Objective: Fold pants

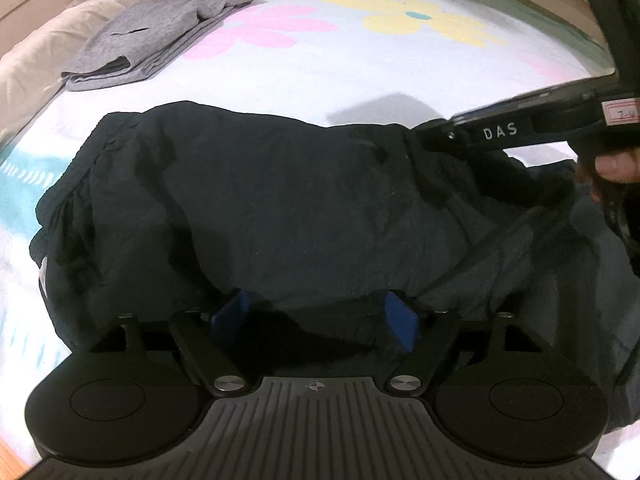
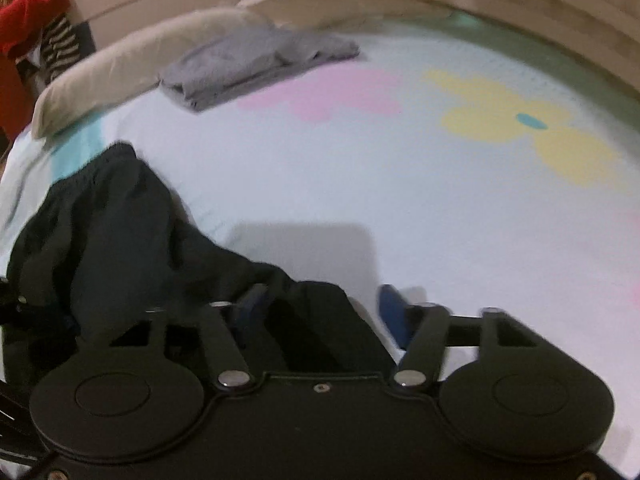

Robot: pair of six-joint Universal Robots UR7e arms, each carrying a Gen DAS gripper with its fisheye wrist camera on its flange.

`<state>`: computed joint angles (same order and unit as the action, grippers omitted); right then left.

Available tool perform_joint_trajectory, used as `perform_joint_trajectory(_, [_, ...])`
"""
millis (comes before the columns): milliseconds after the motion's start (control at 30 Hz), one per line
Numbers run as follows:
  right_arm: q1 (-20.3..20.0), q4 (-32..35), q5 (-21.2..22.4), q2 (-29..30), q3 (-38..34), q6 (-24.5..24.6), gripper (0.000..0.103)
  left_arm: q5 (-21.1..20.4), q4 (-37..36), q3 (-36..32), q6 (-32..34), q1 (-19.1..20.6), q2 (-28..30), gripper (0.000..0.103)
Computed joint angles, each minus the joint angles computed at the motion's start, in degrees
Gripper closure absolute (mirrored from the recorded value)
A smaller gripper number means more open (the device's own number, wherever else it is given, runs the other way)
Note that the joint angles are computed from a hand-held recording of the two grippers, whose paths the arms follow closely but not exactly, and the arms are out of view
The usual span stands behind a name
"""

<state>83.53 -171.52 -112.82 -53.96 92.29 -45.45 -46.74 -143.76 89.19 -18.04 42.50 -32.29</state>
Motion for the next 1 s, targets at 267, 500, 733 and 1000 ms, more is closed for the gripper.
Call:
perform_joint_trajectory(267, [-0.46, -0.03, 4.53, -4.34, 7.15, 0.53, 0.09, 0.62, 0.0, -0.07, -0.51, -0.31, 0.36, 0.026])
perform_joint_trajectory(500, [-0.24, -0.75, 3.24, -3.53, 6.95, 0.22, 0.082, 0.8, -0.52, 0.33, -0.28, -0.44, 0.26, 0.025])
perform_joint_trajectory(733, [-0.82, 3.09, 4.76, -2.9, 4.22, 4.83, 0.061, 0.76, -0.6, 0.42, -0.18, -0.45, 0.21, 0.025])
perform_joint_trajectory(1000, [-0.86, -0.63, 3.92, -1.15, 2.7, 6.9, 0.098, 0.81, -0.57, 0.36, -0.07, -0.44, 0.26, 0.025])
